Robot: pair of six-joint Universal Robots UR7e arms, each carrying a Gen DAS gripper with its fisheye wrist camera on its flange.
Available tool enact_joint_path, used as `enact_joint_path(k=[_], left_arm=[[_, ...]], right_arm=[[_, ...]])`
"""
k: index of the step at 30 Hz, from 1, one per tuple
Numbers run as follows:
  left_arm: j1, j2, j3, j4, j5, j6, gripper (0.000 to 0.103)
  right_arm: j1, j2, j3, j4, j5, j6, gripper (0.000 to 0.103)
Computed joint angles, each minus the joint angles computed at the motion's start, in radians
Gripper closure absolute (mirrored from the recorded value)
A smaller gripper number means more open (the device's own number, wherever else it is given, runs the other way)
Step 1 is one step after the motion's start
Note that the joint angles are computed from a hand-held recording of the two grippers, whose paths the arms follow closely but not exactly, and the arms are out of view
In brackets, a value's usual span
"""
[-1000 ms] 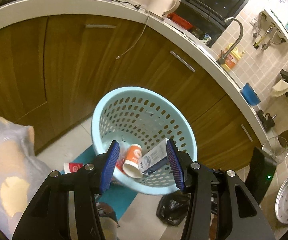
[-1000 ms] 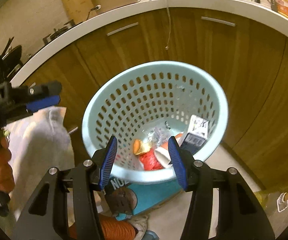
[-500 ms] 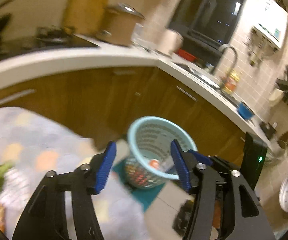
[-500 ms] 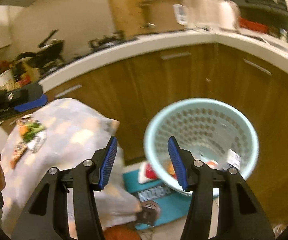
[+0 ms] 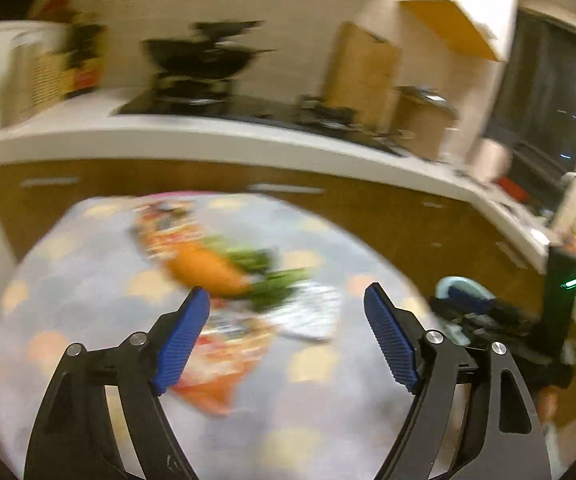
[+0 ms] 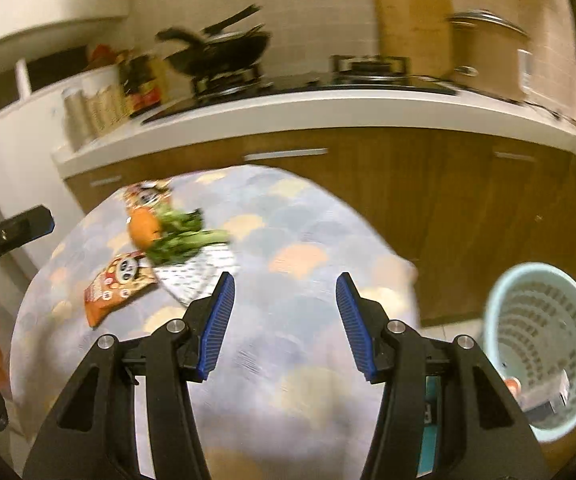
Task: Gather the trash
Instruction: 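Move the left gripper back to the table and grasp the orange snack bag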
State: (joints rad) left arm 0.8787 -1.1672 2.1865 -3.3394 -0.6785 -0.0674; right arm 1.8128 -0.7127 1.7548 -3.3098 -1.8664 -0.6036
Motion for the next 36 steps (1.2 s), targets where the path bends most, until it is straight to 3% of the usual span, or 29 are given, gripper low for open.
enact_joint_path(k=[4, 8, 14, 20, 22, 24, 26, 28, 30, 35, 36], left_arm=[[0.062, -0.01, 0.009, 0.055, 0.086, -0.04, 0.024], [0.124, 0.007, -0.009, 0.105, 0.054, -0.069, 0.024], [0.165, 0.023, -0.047, 0.232, -0.018, -0.095, 0.024], [0.15, 0.066, -0.065, 0.29, 0.054, -0.061, 0.025], [0.138, 0.081, -0.065, 0.286, 0.079, -0.04, 0.04], [0.131, 0.088, -0.06, 0.269, 0.085, -0.024, 0.048], [0.13, 0.084, -0.05, 0.244, 0.071, -0.022, 0.065], [0.136, 0.069, -0.042, 0.224, 0.023, -0.023, 0.092], [0.149, 0.056, -0.04, 0.222, -0.032, -0.038, 0.094], [0.146, 0.058, -0.03, 0.189, -0.03, -0.034, 0.095], [0.148, 0.055, -0.03, 0.19, -0.038, -0.038, 0.095]], right_arm=[[0.041, 0.071, -0.082, 0.078, -0.011, -0.018, 0.054], [0.069, 0.128, -0.155, 0.15, -0.019, -0.023, 0.054], [0.075, 0.19, -0.21, 0.161, -0.044, -0.047, 0.054], [0.04, 0.187, -0.217, 0.165, -0.056, -0.015, 0.053], [0.032, 0.192, -0.237, 0.198, -0.075, 0.003, 0.046], [0.028, 0.197, -0.251, 0.225, -0.083, 0.012, 0.042], [0.026, 0.205, -0.269, 0.273, -0.076, 0.019, 0.041], [0.03, 0.224, -0.289, 0.288, -0.088, 0.021, 0.04], [0.037, 0.248, -0.321, 0.305, -0.12, 0.031, 0.038], [0.04, 0.273, -0.369, 0.356, -0.146, 0.051, 0.039], [0.043, 0.275, -0.368, 0.353, -0.153, 0.04, 0.043]])
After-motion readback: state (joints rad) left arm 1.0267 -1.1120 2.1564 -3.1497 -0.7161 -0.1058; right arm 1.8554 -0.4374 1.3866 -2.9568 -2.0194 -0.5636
